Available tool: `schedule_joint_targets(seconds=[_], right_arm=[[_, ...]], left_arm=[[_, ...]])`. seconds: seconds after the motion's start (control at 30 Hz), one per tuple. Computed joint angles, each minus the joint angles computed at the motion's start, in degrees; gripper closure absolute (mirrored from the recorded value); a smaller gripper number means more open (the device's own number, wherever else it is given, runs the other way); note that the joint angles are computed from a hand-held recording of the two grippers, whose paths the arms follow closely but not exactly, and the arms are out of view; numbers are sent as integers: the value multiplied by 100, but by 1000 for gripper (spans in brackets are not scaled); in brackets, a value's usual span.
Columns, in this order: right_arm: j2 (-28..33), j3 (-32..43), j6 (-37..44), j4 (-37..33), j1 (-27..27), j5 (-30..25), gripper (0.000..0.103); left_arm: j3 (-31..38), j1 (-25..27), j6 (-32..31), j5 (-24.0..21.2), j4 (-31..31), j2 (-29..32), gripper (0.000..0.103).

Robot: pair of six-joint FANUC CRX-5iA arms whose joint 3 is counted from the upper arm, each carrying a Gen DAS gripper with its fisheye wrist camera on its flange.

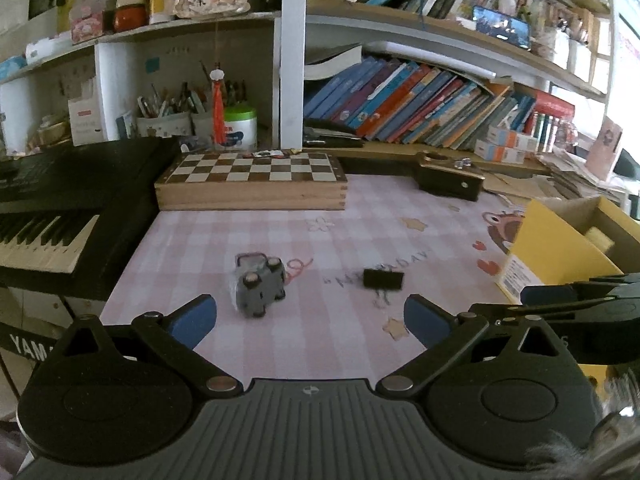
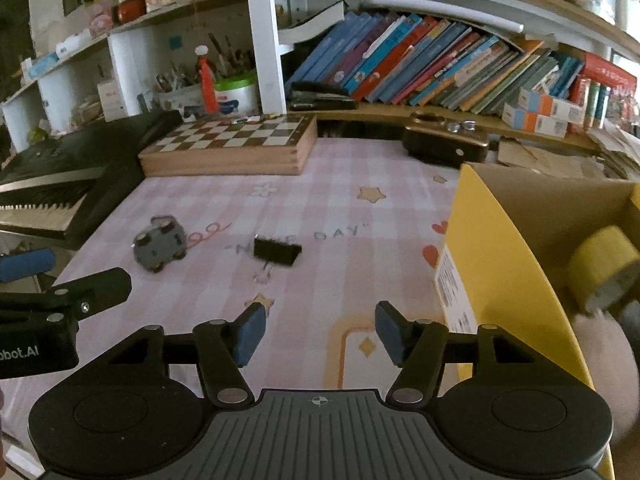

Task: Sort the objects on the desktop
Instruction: 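Grasp the grey toy car with the left tool while the right tool grasps the black binder clip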

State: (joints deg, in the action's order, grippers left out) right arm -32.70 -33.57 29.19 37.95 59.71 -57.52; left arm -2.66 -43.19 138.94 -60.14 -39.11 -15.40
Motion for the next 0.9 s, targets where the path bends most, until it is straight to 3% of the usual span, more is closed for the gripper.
schedule_joint_targets(seconds=[0.23,0.5,0.6,0.67,0.73,0.9], right_arm=[[706,402,700,-496,-683,716,42],[1263,656,1088,-823,-955,1023,42],[1398,694,1148,-873,-995,1116,42],[1484,712,1166,-870,-1017,1200,42],[1573,740,1184,-893,-1035,1291,42],[1780,784,1022,-757,-1023,1419,42]], left_arm=[[177,593,-222,144,282,411,6],[459,1226,-406,177,700,1032,16],[570,1310,-473,103,739,1245,23],[585,1372,-525,82,815,1319,38],[591,1430,-603,37,900,1364,47],[433,1506,-511,151,967,1185,47]])
